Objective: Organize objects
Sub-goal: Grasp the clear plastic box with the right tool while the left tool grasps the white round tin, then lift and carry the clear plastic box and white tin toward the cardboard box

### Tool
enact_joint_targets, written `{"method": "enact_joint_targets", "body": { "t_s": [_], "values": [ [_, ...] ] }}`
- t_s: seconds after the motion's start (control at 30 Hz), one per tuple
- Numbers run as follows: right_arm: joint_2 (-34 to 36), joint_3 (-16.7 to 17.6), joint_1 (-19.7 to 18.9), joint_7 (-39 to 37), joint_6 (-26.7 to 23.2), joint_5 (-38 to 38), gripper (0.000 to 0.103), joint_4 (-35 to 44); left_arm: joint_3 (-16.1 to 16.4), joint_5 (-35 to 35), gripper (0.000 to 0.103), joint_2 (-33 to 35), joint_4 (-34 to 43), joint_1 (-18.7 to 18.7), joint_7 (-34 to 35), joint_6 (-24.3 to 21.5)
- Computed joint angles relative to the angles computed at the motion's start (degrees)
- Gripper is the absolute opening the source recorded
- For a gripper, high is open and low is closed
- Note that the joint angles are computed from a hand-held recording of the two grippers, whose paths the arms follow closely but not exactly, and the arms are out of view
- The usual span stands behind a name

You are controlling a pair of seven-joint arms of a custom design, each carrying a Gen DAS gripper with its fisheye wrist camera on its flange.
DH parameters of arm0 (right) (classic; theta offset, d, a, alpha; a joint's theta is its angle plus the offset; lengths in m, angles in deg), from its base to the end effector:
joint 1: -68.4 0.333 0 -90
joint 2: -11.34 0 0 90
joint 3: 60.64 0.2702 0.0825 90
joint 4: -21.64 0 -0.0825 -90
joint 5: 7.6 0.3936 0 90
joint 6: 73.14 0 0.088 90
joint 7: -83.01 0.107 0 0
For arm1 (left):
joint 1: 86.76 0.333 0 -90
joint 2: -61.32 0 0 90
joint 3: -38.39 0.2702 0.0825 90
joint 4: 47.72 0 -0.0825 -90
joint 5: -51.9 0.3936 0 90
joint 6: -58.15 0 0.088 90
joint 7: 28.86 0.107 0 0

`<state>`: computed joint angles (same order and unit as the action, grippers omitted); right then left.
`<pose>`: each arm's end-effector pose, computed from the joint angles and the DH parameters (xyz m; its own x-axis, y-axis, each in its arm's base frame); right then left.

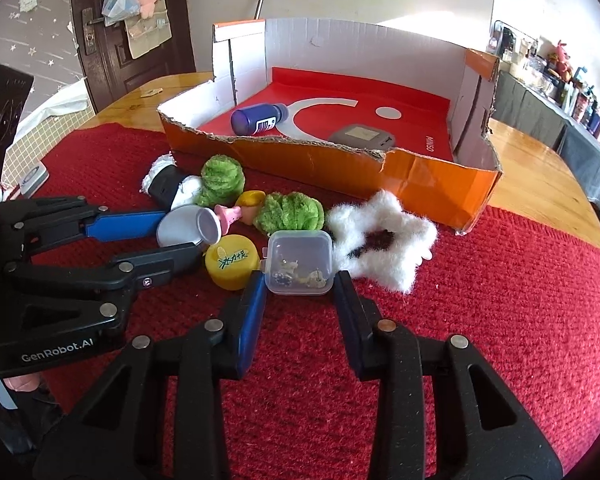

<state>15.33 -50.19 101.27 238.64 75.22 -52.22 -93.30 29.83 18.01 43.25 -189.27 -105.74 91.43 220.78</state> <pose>0.4372 0.4284 0.4248 0.1782 -0.9839 -0.0095 -0.7318 -0.1261 -0.6697 0.4559 -0.2060 0.4319 -0.5230 -0.8457 0.1060 -0.6720 0.3326 -0.6617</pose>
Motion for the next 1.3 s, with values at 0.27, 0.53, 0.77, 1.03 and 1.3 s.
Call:
{"method": "enact_joint_targets", "body": {
  "t_s": [0.27, 0.53, 0.77, 1.03, 1.3],
  "values": [
    [-1.68, 0.23, -0.50, 0.80, 3.04, 1.40, 0.034, -1.95, 0.85, -2.00, 0.040, -2.28, -1.44, -0.70, 1.20, -0.90],
    [-2.59, 0.72, -0.63, 2.11, 3.78, 0.79, 0.034, -2.59, 1.38, -2.90, 0.040, -3.83, -2.17, -1.32, 1.51, -0.65],
    [-4.04, 1.15, -0.92, 3.53, 4.38, -0.76, 0.034, -3.19, 1.93, -3.78, 0.040, -4.48, -2.08, -1.62, 1.92, -0.63],
    [-5.42, 1.68, -1.53, 4.76, 4.52, -2.75, 0.034, -3.12, 2.19, -4.48, 0.040, -4.93, -1.53, -1.74, 2.49, -0.75],
    [-6.27, 2.10, -1.97, 5.73, 4.83, -4.06, 0.033, -3.07, 2.32, -4.86, 0.040, -5.58, -1.28, -1.76, 2.77, -0.66]
  ]
}}
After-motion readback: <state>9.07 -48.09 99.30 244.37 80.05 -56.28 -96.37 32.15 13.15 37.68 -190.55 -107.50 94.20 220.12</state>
